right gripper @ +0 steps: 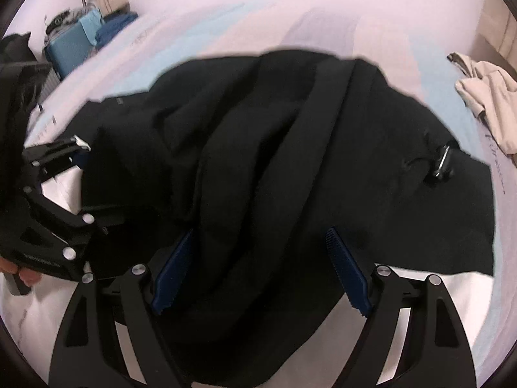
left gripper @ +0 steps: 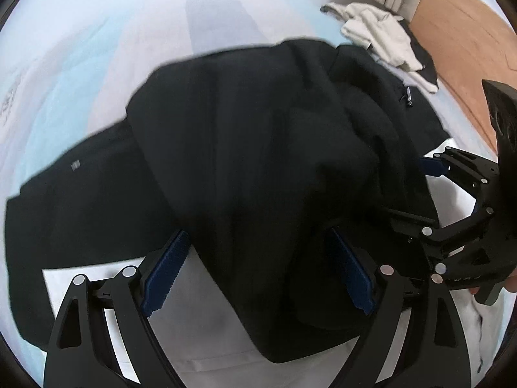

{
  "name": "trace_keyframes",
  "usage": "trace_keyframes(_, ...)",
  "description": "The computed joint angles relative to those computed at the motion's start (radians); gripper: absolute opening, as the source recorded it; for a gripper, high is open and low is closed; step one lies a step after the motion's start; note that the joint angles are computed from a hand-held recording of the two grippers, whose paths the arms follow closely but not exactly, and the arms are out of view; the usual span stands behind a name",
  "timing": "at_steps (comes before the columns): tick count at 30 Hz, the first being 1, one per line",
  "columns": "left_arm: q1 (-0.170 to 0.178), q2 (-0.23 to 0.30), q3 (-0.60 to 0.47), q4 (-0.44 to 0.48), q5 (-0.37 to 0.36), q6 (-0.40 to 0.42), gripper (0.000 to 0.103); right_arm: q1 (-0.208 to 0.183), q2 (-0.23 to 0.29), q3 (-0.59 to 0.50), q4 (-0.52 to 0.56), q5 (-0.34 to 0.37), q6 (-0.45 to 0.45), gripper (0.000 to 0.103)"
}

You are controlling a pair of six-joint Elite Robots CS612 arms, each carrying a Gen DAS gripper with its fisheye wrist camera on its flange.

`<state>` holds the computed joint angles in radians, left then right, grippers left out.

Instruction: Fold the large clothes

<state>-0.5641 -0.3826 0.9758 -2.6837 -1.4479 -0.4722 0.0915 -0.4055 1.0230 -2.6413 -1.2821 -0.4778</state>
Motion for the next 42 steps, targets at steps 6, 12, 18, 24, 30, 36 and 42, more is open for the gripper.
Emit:
trace_keyframes(6,-0.006,0.010,0.003,0.000,0.015,0.050,0.086,0.002,0.012,0.005,-0.022,-0.020,-0.018,0.081)
trace_keyframes(12,-0.014,0.011,0.010,-0.015,0.050,0.062,0.086,0.007,0.017,0.013,-0.064,-0.045,-0.003,0.084)
trace_keyframes(18,-0.032,-0.021,0.049,-0.047,0.119,0.084,0.085,0.007,-0.010,0.036,-0.060,-0.036,0.060,0.085)
trace_keyframes(24,-0.053,-0.078,0.118,-0.051,0.177,0.060,0.085,0.013,-0.069,0.120,-0.103,-0.056,0.082,0.088)
trace_keyframes(30,-0.066,-0.137,0.196,-0.071,0.194,0.022,0.085,0.011,-0.136,0.212,-0.161,-0.053,0.142,0.091)
trace_keyframes(36,-0.086,-0.233,0.345,-0.114,0.212,0.003,0.085,0.009,-0.228,0.348,-0.251,-0.086,0.208,0.091)
trace_keyframes(42,-0.130,-0.332,0.516,-0.154,0.283,-0.070,0.085,-0.023,-0.316,0.520,-0.347,-0.053,0.207,0.095)
